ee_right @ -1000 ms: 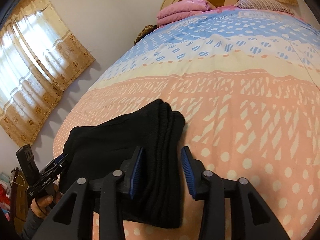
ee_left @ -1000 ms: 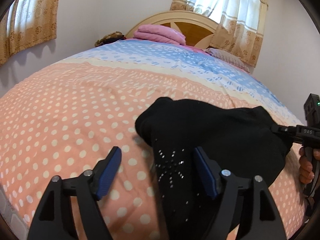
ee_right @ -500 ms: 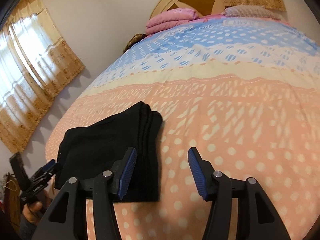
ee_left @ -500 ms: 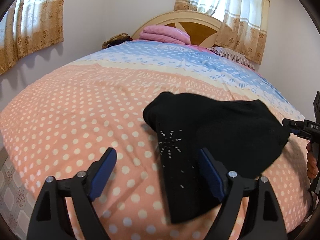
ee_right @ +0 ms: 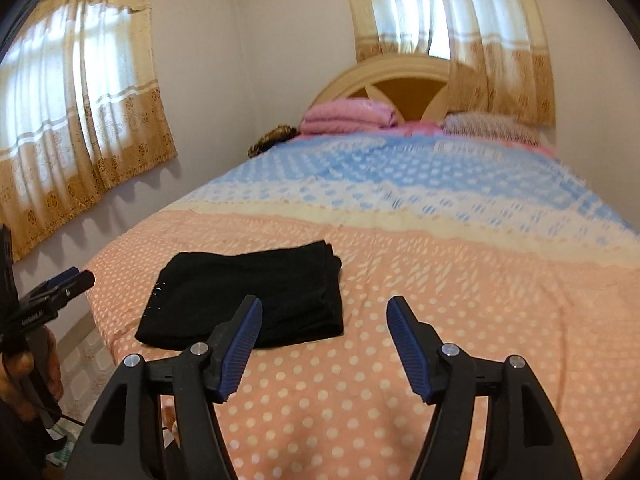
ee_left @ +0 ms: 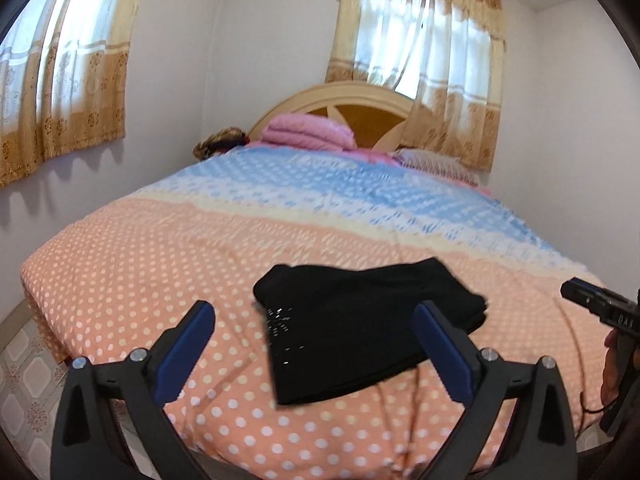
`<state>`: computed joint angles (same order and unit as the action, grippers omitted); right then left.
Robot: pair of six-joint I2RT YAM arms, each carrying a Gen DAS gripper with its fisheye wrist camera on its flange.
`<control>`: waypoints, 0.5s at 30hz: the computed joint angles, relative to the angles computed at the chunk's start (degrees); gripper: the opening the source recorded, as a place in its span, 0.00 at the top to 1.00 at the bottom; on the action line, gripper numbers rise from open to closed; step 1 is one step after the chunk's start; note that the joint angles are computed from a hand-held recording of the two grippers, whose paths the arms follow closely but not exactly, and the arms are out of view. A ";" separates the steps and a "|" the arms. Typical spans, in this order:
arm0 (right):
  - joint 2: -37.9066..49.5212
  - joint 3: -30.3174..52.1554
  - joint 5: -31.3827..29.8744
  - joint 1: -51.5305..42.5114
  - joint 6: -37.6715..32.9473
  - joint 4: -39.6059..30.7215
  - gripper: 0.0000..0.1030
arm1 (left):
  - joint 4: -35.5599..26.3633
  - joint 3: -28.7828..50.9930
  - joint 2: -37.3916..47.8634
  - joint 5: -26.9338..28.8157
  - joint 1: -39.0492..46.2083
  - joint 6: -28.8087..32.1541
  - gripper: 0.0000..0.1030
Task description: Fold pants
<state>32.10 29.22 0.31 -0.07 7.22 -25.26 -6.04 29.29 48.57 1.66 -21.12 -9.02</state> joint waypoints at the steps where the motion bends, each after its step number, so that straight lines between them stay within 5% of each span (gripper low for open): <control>1: -2.46 0.70 1.22 1.64 0.60 -2.38 0.31 | -0.19 0.07 -0.68 0.46 -0.26 -0.10 0.00; 15: -10.30 5.47 23.24 25.15 8.34 -15.11 0.28 | -3.32 0.38 -6.65 -1.86 -3.43 -0.45 0.00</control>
<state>21.80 34.69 23.54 25.08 15.55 -40.36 -9.36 29.67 41.92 -0.20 -24.55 -9.47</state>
